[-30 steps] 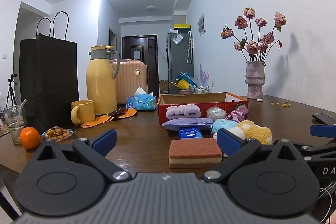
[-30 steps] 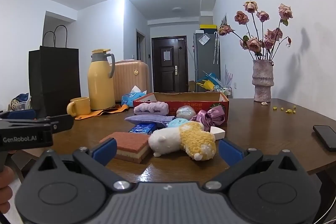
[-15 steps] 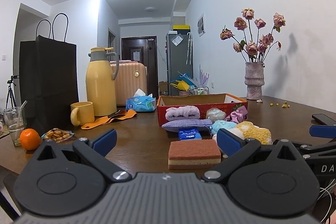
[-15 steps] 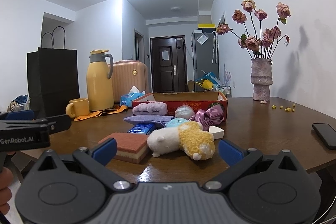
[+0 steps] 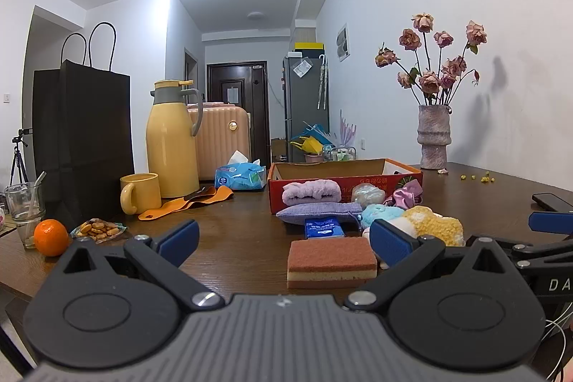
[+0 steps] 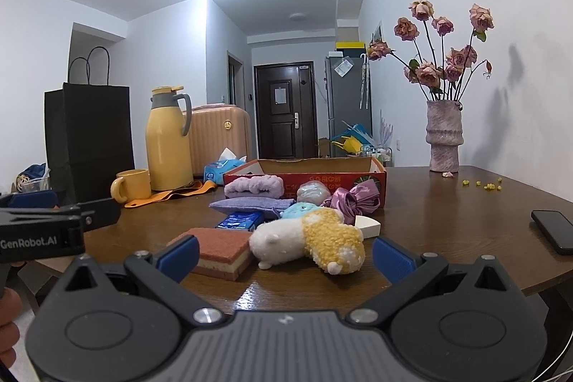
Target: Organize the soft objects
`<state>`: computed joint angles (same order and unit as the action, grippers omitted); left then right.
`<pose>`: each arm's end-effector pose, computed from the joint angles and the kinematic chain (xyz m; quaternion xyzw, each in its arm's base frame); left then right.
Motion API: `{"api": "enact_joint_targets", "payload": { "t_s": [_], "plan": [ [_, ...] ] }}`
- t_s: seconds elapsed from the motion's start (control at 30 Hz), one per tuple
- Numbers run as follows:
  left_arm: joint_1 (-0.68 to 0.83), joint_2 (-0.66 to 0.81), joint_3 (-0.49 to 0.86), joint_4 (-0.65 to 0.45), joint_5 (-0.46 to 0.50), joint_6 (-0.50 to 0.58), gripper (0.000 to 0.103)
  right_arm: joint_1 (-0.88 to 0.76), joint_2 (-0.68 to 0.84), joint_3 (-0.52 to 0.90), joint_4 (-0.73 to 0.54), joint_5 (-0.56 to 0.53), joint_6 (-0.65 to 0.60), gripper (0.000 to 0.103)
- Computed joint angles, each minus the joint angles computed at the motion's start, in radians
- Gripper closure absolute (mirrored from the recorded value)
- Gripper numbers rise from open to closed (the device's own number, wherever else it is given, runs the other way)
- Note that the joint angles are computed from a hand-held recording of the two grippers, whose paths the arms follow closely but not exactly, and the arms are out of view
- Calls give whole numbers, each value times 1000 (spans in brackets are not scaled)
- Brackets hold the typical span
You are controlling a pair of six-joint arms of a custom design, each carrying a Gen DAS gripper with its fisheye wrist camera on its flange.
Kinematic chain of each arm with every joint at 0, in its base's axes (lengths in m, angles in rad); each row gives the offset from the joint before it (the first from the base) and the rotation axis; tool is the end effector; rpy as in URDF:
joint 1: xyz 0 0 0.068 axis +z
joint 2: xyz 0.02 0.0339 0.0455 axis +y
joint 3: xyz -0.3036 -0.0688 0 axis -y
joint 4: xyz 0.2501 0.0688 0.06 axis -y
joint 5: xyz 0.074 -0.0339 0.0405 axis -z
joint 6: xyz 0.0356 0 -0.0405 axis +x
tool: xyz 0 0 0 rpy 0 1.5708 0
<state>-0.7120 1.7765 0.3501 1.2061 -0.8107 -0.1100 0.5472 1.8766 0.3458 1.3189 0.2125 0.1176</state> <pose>0.2239 -0.1592 0.1503 -0.0228 0.7581 0.0527 0.6496 0.2496 0.1433 0.1326 -0.0998 0.7700 0.1259 0.6175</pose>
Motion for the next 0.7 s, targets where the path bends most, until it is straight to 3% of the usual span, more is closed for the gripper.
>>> {"api": "enact_joint_targets", "payload": {
  "t_s": [0.7],
  "plan": [
    [3,4,-1,5,3,3,0,4,11,-1,14,6,-7,0]
  ]
}}
